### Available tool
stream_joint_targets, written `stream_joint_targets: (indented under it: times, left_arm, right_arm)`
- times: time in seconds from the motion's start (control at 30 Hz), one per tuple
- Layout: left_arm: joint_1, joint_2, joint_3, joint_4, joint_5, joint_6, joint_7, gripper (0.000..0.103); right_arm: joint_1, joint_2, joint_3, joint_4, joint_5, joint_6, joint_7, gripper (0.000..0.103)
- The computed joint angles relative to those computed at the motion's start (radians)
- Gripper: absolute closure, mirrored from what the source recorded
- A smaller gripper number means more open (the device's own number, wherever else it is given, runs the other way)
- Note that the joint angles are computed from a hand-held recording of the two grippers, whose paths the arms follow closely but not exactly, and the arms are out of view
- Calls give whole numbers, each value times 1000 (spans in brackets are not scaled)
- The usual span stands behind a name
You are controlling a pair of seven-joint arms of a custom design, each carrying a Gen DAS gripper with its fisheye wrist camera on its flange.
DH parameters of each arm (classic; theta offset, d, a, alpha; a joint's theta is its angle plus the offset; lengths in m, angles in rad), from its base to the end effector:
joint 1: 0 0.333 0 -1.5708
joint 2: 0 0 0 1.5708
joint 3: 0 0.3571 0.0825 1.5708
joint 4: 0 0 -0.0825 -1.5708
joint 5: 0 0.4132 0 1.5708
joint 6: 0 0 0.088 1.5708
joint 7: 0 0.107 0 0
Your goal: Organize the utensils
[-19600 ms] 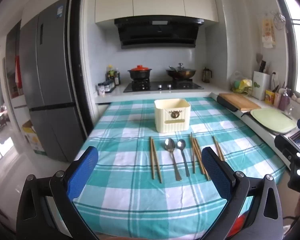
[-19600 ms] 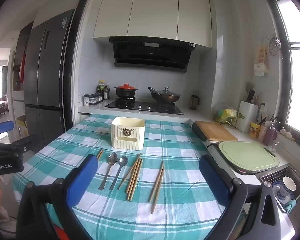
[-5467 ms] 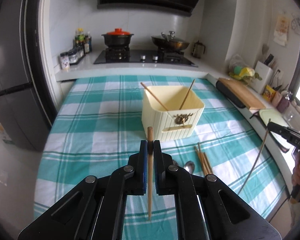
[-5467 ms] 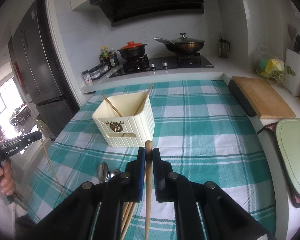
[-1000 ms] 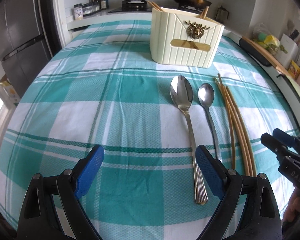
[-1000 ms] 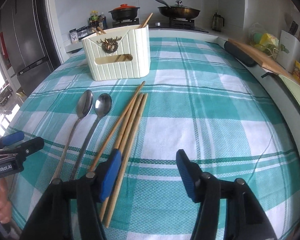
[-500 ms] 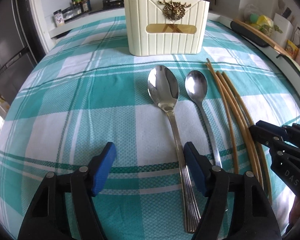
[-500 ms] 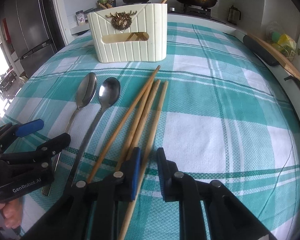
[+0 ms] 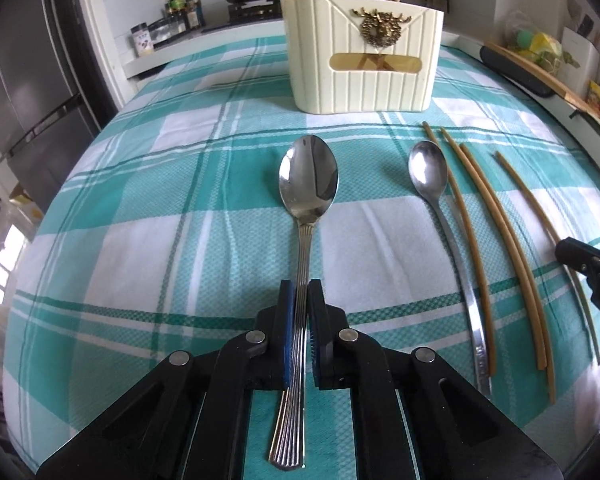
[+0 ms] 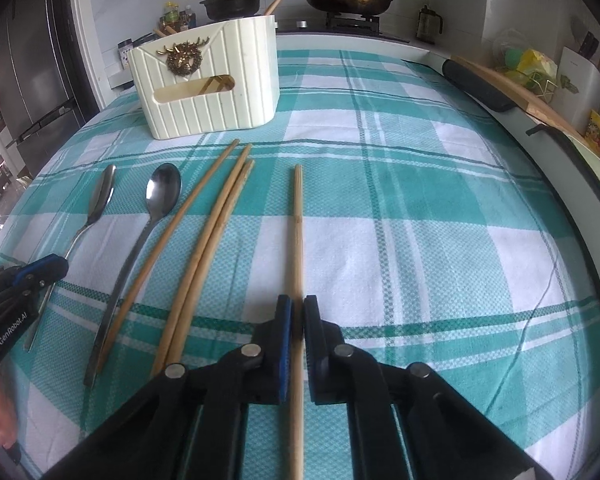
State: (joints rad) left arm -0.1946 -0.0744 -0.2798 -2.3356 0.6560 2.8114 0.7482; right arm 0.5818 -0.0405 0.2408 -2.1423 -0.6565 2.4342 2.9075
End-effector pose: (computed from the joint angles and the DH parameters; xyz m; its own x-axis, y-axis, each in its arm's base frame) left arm 0.4764 -0.2800 0.4405 -0.1992 -0.9776 -0.0682 -0.7755 0.1998 -0.5989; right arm 0.3979 0.4283 0.4824 -0.0582 -0.9967 -0.0558 -0.8234 0.0796 -0.5618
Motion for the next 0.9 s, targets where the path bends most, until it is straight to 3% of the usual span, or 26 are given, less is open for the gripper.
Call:
stream_joint_targets:
  times: [0.2, 0.33, 0.4, 0.43, 0.47, 0.5, 0.73, 0.9]
  left_arm:
    - [33, -58, 16, -63, -69, 8, 79, 96]
    - [36, -75, 34, -89, -231, 37, 212, 85]
    - [60, -82, 18, -96, -234, 38, 216, 53]
    - [66, -86, 16, -102, -246, 45, 228, 45]
    - [62, -89, 22, -110, -279, 55, 260, 39]
    - [48, -91, 36, -115, -337, 59, 318, 39]
    - [-9, -81, 81, -105, -654, 39, 649, 25]
    - [24, -46, 52, -53, -633, -15, 676, 22]
  right_arm:
    - [-8, -65, 5, -63, 22, -37, 16, 97]
    - [-21, -86, 7, -89, 39, -14, 34, 96]
    - [-26, -91, 3, -97, 58, 11, 17, 91]
    - [-28, -93, 1, -100, 70, 23, 2, 86]
    - [-30, -96, 0, -102, 79, 31, -10, 71]
    - [-32, -99, 0, -105, 83, 37, -20, 60]
    - [-38, -110, -35, -126, 268, 106, -213, 59]
    - [-44, -90, -44, -99, 369, 89, -354, 59]
